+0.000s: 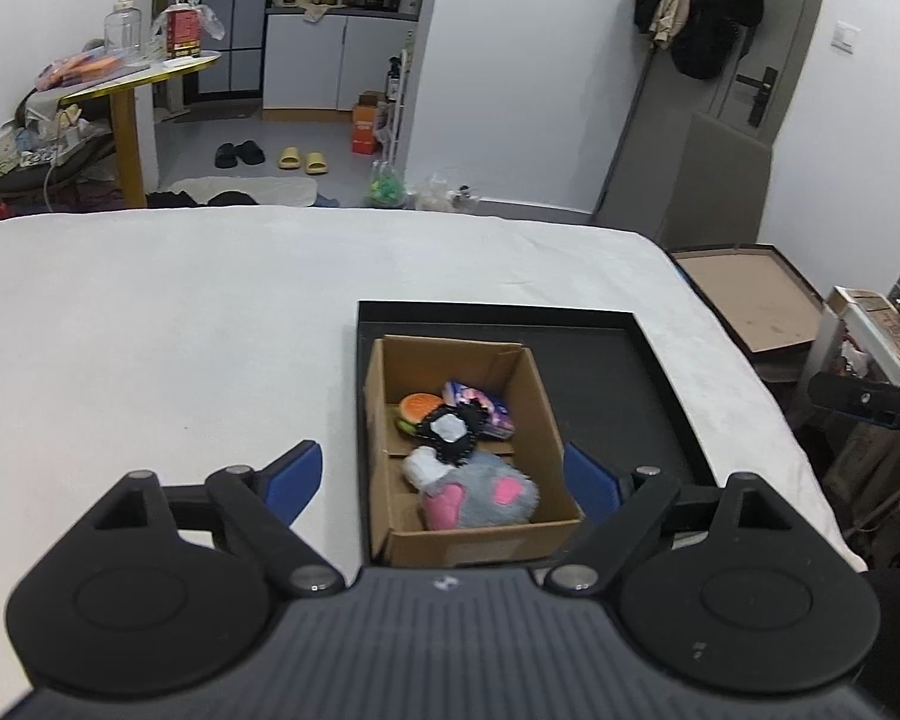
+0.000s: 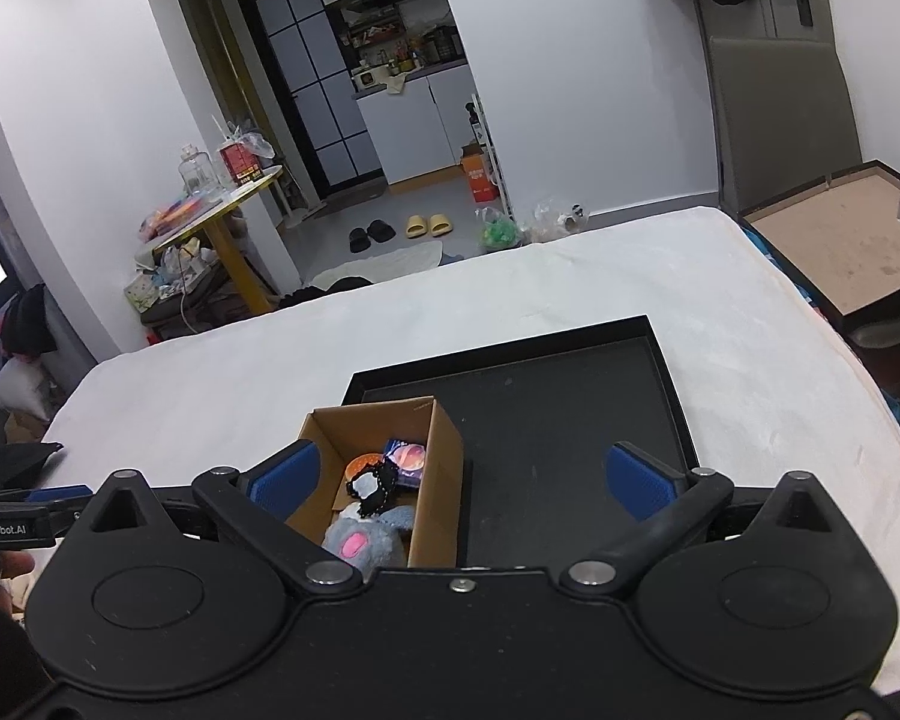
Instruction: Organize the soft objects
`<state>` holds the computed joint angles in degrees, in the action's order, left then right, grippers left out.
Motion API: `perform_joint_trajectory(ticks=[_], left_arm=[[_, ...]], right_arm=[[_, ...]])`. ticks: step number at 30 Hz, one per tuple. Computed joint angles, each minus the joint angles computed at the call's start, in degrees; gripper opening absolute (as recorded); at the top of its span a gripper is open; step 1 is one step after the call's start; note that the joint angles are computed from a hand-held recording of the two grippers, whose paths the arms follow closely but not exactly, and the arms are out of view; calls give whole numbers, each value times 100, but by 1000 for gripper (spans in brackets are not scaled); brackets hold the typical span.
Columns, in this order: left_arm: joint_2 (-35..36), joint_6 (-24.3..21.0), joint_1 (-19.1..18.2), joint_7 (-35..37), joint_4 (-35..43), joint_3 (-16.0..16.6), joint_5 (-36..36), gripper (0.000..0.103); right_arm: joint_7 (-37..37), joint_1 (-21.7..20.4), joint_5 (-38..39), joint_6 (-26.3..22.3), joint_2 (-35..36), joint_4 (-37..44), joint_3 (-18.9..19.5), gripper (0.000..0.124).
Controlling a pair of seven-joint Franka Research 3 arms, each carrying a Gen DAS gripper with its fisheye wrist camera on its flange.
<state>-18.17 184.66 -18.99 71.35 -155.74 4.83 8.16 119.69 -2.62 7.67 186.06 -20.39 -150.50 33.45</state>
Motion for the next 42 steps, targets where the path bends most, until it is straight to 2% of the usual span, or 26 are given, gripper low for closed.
perform_joint_trajectory(ticks=[2,6,10,16,20,23,26,28,30,33,37,39,42], left_arm=[[-89,6,-147,19,-63,101,-25,87],[-269,15,-143,-30,-176,6,-12,88],[-440,25,-206,-113,-280,-19,17,88],[-542,-62,-565,-50,-287,234,-26,89],[-584,-75,-562,-77,-299,139,-88,89],[-570,-29,-710,-76,-317,244,-137,89],[-531,-3,-806,-84,-315,312,-169,89],[-518,-22,-874,-95,-307,375,-190,89],[-510,-98,-823,-125,-289,321,-213,89],[-531,-132,-593,-189,-303,79,-215,89],[-534,-114,-822,-171,-340,305,-309,89],[-534,-111,-903,-159,-352,376,-353,89],[-534,-103,-951,-151,-355,407,-390,89]], right_arm=[[-48,254,37,24,-53,-71,-209,103],[-124,512,132,41,-198,-194,-381,103],[-270,955,264,66,-289,-299,-773,103],[-550,1472,427,25,-387,-370,-1235,103],[-673,1640,532,50,-442,-413,-1338,103],[-743,1663,571,47,-522,-456,-1318,103],[-819,1842,640,65,-510,-460,-1473,103],[-907,2105,698,106,-478,-471,-1711,103],[-1046,2424,746,221,-419,-488,-1995,103],[-1142,2622,869,195,-367,-465,-2168,103],[-1235,2715,973,154,-362,-428,-2184,103],[-1182,2461,1016,56,-409,-409,-1924,103],[-1154,2433,1043,-26,-443,-400,-1896,103]])
